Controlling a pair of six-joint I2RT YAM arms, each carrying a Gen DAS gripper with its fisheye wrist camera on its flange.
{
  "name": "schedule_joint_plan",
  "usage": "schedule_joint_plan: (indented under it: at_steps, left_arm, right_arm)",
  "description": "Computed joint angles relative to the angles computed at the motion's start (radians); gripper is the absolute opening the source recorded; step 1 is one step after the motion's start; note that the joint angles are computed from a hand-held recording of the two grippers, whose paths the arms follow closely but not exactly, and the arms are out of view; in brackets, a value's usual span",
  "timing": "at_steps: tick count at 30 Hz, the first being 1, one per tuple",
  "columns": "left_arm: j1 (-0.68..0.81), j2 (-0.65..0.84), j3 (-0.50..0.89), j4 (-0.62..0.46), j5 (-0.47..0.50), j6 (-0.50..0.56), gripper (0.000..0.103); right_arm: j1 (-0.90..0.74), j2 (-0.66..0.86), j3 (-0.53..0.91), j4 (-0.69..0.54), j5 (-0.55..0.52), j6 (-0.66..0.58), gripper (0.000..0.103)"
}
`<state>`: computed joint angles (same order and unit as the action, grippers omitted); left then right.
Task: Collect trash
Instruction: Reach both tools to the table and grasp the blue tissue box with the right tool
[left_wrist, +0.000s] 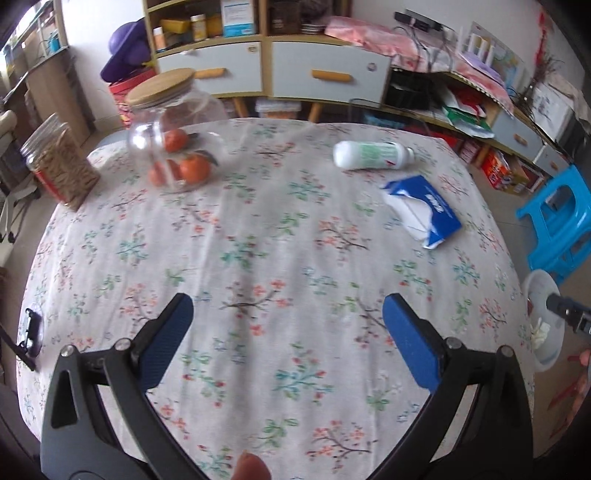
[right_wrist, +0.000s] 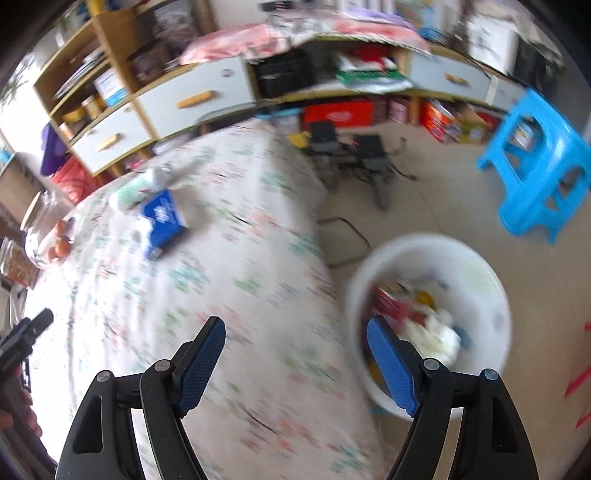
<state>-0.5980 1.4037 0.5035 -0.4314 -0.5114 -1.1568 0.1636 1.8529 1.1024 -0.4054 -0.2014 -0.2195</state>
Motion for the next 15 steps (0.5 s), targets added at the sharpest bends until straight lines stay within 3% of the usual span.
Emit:
schedule_joint_plan:
  at_steps: [6, 15]
  left_arm:
    - [0.078, -0.130, -0.091, 0.007, 0.031, 0.047, 0.102]
    - [0.194, -0.256, -0.190, 0.029, 0.087, 0.137, 0.102]
  right_arm:
    - [0.166, 0.118, 0.072, 0.085, -0.004, 0.066, 0.081]
    - [0.261, 0.291, 0.195, 0.161, -0.003, 0.095, 0.081]
